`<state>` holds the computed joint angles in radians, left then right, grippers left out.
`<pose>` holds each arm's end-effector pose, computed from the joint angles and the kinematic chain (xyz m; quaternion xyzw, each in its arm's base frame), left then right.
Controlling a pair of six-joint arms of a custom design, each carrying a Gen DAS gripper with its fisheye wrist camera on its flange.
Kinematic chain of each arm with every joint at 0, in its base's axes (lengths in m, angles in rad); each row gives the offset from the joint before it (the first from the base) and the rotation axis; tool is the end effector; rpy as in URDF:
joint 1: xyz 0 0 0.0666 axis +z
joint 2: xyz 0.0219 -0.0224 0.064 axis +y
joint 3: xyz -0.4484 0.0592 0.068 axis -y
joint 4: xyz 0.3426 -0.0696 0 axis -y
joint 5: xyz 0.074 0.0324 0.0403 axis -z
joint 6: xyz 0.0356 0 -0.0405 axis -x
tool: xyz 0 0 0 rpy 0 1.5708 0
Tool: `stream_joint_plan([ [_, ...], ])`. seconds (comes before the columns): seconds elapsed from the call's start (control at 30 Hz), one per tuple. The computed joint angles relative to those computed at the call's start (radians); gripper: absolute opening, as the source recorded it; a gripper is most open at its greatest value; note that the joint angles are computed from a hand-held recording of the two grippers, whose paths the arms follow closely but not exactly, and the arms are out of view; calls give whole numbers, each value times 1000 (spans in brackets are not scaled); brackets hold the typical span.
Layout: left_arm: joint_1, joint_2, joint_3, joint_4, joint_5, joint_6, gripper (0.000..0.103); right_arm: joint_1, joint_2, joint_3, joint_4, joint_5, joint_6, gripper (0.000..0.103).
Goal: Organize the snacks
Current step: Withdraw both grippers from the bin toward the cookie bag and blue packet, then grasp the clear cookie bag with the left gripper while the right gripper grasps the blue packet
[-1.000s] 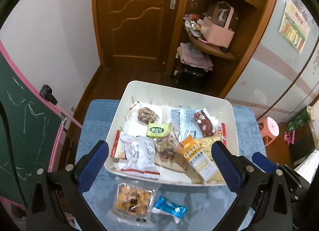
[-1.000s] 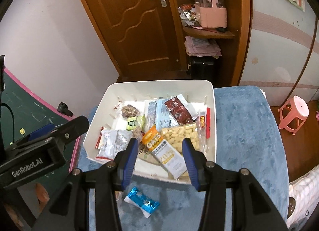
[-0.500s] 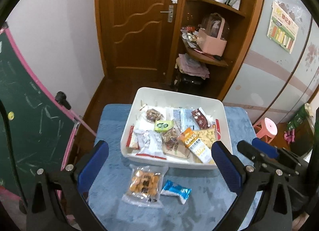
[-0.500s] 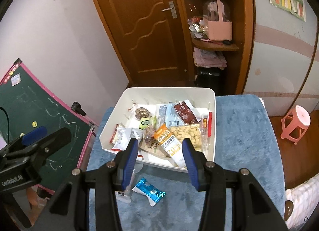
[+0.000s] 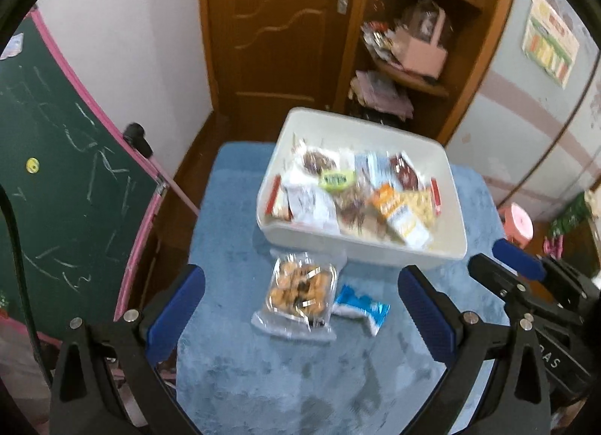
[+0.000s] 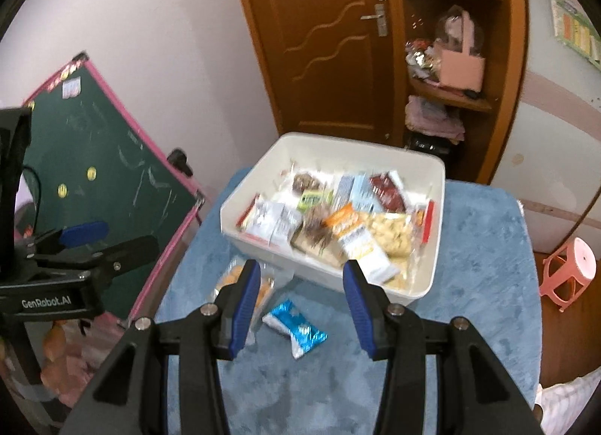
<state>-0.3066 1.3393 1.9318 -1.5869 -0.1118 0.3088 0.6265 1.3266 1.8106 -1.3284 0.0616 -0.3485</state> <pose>0.3146 -0.0958 0.6821 -0.0169 0.9572 -0.0349 0.2867 0.2894 0.2062 0.6595 -0.1186 0.9268 0.1409 0.3272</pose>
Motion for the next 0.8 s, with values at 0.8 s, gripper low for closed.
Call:
stream_joint_plan([
  [0.8, 60, 61, -309, 77, 170, -96, 102, 20, 49, -328, 73, -144, 87, 46],
])
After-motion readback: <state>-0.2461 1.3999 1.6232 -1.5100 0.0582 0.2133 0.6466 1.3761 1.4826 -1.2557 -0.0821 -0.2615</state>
